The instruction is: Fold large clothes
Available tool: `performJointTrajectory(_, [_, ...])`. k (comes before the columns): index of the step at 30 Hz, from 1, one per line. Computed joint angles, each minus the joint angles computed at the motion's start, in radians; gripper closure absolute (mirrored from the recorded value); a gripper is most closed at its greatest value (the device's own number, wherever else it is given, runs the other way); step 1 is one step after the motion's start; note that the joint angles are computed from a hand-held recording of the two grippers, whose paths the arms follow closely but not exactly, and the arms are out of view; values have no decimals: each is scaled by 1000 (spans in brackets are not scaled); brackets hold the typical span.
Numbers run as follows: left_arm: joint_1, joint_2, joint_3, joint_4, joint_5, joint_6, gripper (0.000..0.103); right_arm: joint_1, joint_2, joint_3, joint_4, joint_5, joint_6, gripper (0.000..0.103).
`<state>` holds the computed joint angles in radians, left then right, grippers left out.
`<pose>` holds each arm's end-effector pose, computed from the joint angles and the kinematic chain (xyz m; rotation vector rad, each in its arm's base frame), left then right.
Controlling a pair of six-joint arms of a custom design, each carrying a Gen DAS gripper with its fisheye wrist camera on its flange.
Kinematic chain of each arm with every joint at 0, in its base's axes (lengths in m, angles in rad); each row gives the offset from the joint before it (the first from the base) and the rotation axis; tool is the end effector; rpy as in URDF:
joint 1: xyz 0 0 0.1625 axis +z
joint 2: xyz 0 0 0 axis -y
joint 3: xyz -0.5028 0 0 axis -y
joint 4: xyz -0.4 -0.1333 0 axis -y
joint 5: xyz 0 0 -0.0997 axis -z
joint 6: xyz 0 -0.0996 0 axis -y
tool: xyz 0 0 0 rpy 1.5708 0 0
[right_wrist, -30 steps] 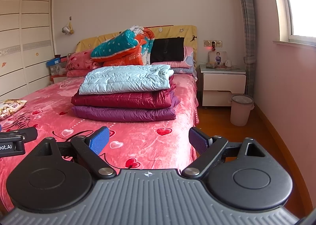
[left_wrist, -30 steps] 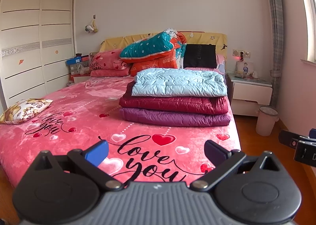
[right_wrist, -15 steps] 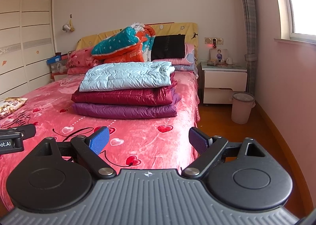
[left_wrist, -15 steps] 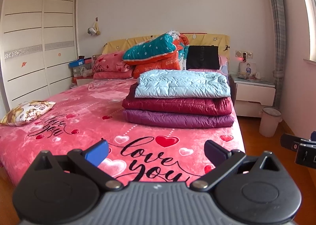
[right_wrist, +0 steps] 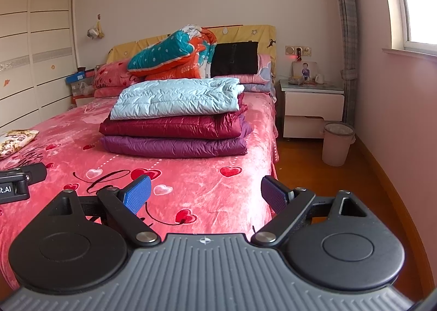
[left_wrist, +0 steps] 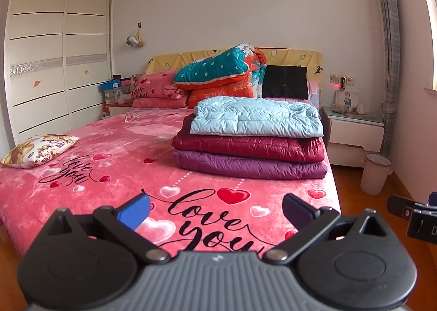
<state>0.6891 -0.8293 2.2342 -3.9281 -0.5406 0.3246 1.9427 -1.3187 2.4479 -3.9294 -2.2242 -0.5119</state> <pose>-0.2509 -0.4900 0.1903 0.6672 2.0195 -1.3302 0.2147 -0.3502 0.3552 0.4343 -2.0669 1.3979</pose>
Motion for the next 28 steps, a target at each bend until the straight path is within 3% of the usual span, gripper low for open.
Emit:
performJointTrajectory(8, [2,40,-17,-72,30,89,1,-27,-13,-4,32,25,-6,0])
performJointTrajectory(28, [109,35,-40,124,-57,-84,1,-123,9,-40,118,98,-7,0])
